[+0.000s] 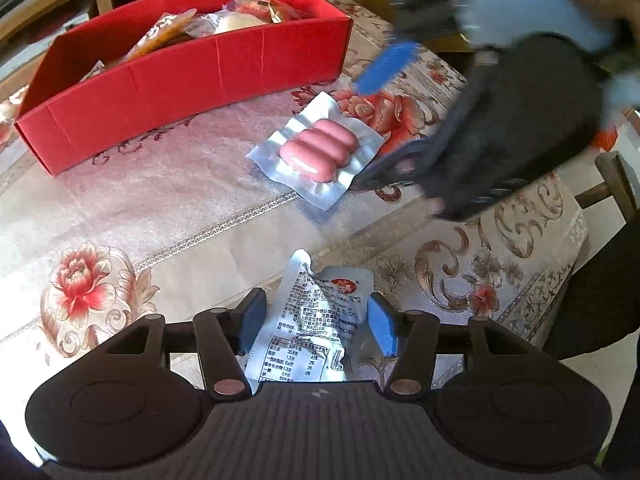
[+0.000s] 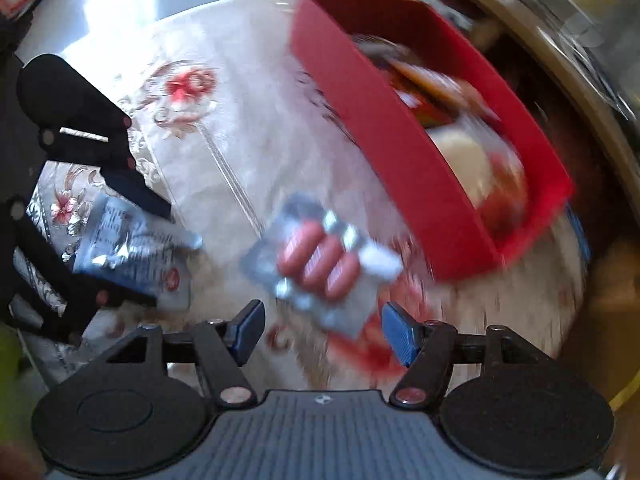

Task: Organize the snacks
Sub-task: 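Grasp the silver sachet with the left tool while the right tool grasps the pink sausage tray, then lift the sausage tray with the right tool while the left tool holds the silver sachet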

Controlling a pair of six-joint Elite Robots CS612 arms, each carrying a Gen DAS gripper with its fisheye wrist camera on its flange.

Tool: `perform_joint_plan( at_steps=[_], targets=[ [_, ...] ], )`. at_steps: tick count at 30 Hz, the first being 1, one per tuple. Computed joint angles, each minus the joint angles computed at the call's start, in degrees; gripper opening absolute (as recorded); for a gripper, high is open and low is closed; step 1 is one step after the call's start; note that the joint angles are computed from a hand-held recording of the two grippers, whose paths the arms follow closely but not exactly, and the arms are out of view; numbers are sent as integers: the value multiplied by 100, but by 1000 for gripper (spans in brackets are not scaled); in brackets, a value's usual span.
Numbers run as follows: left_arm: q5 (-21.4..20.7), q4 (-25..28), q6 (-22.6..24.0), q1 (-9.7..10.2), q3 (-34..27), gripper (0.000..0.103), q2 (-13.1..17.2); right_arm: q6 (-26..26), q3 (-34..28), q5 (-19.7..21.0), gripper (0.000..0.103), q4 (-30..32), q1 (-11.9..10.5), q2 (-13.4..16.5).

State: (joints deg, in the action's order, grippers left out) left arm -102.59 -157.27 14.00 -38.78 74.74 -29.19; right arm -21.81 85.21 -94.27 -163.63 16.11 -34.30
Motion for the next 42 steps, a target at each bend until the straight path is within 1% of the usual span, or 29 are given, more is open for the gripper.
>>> perform_joint_plan(
  at_steps=[2, 4, 5, 6, 8, 10, 12, 13, 14, 15, 18, 22, 24, 27, 28, 29, 30, 32, 35, 39, 42],
  targets=[
    [-65, 43, -1, 16, -22, 64, 8, -463, -204, 219, 55, 192, -39, 104],
    [-138, 81, 4, 31, -41, 66, 17, -800, -440, 304, 55, 418, -36, 231],
    [-171, 113, 8, 38, -57, 67, 24, -922, -537, 373, 59, 526, -50, 290],
    [-208, 116, 12, 45, -62, 68, 29, -1004, -606, 478, 67, 596, -73, 338],
    [-240, 155, 9, 52, -77, 68, 32, -1031, -667, 754, 73, 560, -145, 395],
    [-263, 203, 4, 57, -113, 69, 47, -819, -727, 927, 76, 681, -215, 434],
    [-263, 247, -6, 53, -138, 69, 53, -395, -688, 1111, 82, 769, -284, 421],
    [-260, 250, -3, 49, -137, 71, 51, -147, -705, 1245, 86, 923, -291, 430],
    [-251, 267, 4, 43, -149, 72, 56, 52, -598, 1281, 88, 837, -295, 398],
    [-218, 266, 25, 31, -147, 72, 55, 101, -486, 1303, 89, 750, -286, 361],
    [-92, 217, 137, -12, -94, 74, 35, 300, -157, 1231, 89, 517, -222, 230],
    [77, 159, 187, -62, -56, 75, 21, 572, 75, 1105, 81, 347, -203, 125],
    [104, 157, 171, -68, -61, 74, 24, 763, 72, 1028, 81, 118, -212, 146],
    [164, 148, 170, -77, -71, 72, 30, 1012, -20, 775, 81, -276, -167, 238],
    [188, 152, 166, -82, -72, 71, 30, 1197, -89, 771, 83, -254, -171, 289],
    [206, 155, 168, -86, -76, 71, 30, 1333, -157, 826, 90, -254, -181, 339],
    [218, 161, 176, -88, -79, 71, 31, 1448, -174, 876, 93, -316, -188, 371],
    [250, 160, 210, -95, -70, 70, 27, 1641, -132, 904, 96, -483, -196, 396],
    [279, 129, 222, -105, -36, 70, 8, 1800, -124, 890, 96, -674, -194, 435],
    [430, 41, 259, -144, 29, 68, -18, 1804, -132, 846, 95, -555, -180, 410],
    [485, -50, 209, -152, 71, 66, -27, 1843, -107, 832, 82, -541, -154, 376]
  ],
)
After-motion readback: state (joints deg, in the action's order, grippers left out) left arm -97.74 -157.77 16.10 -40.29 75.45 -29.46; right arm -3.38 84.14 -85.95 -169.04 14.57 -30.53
